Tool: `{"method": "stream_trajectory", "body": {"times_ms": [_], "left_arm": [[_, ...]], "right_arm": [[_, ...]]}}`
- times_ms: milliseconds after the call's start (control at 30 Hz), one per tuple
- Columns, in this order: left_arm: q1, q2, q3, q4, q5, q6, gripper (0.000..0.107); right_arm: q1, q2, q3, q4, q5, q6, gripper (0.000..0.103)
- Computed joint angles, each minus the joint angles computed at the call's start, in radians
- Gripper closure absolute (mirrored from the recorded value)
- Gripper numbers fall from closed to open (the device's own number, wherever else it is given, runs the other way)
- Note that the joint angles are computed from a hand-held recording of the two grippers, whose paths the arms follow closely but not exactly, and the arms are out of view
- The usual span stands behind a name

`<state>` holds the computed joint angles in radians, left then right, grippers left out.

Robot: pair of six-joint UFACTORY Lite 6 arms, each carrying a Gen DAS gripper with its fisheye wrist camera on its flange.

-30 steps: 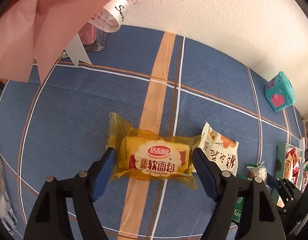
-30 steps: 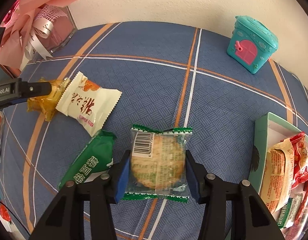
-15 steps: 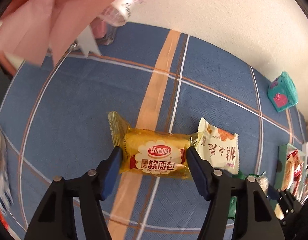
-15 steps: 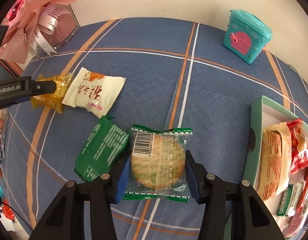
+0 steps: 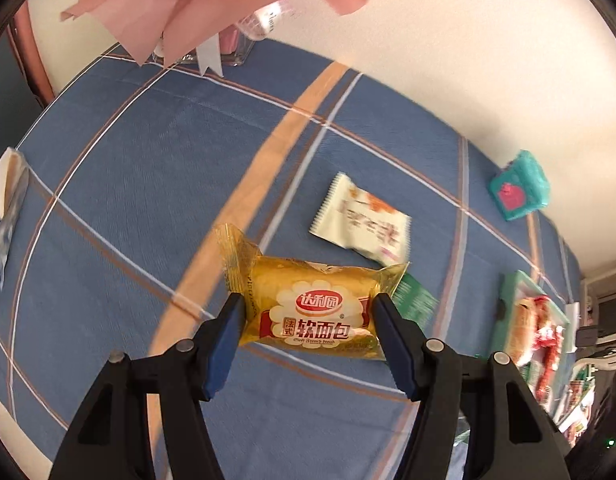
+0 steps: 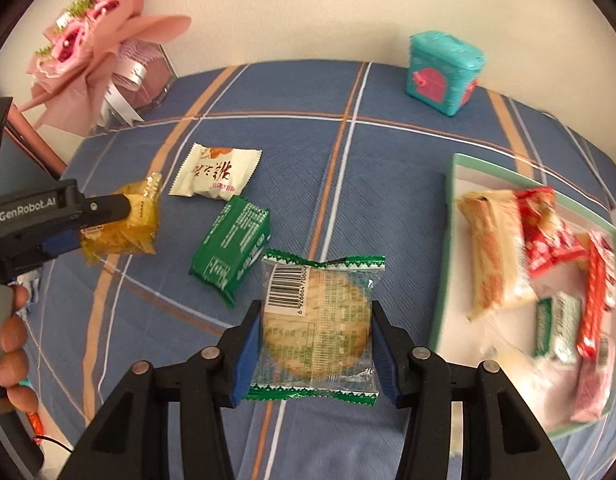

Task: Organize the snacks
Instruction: 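Lift and carry the yellow bun pack and biscuit over the tray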

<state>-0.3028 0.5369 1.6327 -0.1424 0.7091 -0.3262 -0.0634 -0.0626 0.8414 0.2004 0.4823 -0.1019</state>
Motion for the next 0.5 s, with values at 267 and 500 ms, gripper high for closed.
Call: {"method": "stream_trajectory", "body": {"times_ms": [267, 500], "left_arm": [[-0.165, -0.145, -0.083, 0.067, -0.016, -0.177, 0.041], [-0.360, -0.126, 0.031, 0.303, 0.074, -0.408, 0.041]], "right_arm": [[-0.124, -0.221, -0.114, 0.141, 0.059, -0.174, 0.051], [-0.306, -0.333, -0.133, 0.270, 0.136, -0.362, 0.051]]}}
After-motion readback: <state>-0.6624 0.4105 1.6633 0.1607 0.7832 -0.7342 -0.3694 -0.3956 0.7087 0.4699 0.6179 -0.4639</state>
